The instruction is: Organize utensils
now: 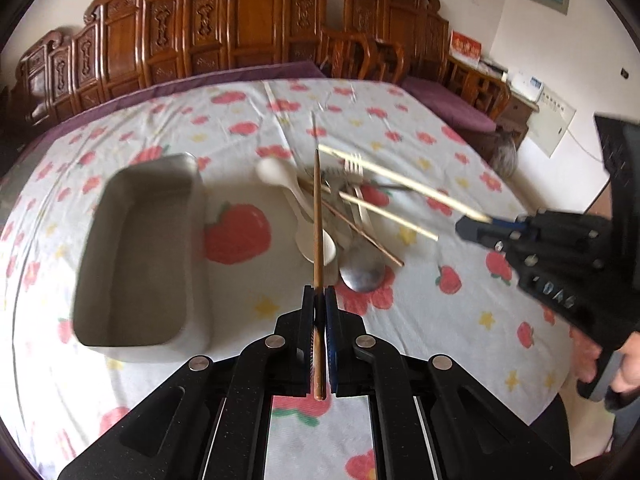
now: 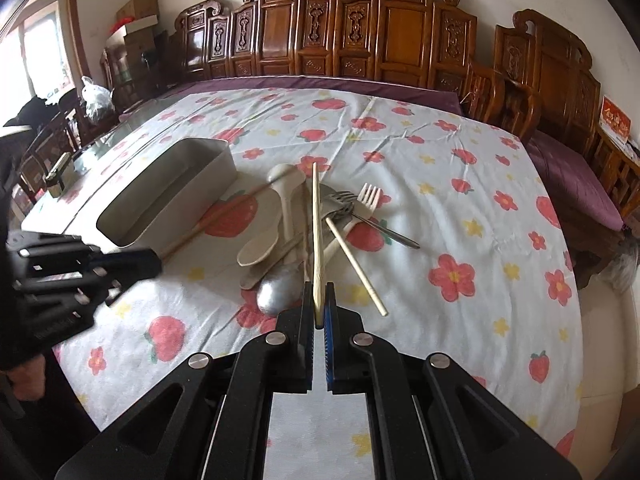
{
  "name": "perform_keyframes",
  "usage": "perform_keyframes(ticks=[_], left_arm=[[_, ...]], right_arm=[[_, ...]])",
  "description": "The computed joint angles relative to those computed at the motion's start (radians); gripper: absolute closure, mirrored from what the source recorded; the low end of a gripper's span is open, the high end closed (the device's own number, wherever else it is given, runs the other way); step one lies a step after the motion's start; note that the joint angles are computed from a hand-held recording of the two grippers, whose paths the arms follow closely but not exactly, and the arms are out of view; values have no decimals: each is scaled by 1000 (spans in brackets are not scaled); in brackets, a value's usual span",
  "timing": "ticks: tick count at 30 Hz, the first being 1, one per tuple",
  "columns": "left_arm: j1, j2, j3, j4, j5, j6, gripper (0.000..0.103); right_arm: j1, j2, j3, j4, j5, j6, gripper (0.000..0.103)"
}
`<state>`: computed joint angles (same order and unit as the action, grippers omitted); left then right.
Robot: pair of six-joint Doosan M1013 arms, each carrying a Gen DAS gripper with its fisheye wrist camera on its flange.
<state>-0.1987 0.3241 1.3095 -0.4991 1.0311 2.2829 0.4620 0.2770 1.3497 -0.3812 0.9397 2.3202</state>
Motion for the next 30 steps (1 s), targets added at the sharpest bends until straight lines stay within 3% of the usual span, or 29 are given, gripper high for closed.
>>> perform_keyframes(ticks=[18, 30], left_arm=[[113, 71, -131, 30, 10, -81, 99], [120, 143, -213, 113, 57, -143, 99]], right_arm=[[63, 121, -200, -12, 25, -22, 98], [71, 202, -313, 16, 72, -55, 98]])
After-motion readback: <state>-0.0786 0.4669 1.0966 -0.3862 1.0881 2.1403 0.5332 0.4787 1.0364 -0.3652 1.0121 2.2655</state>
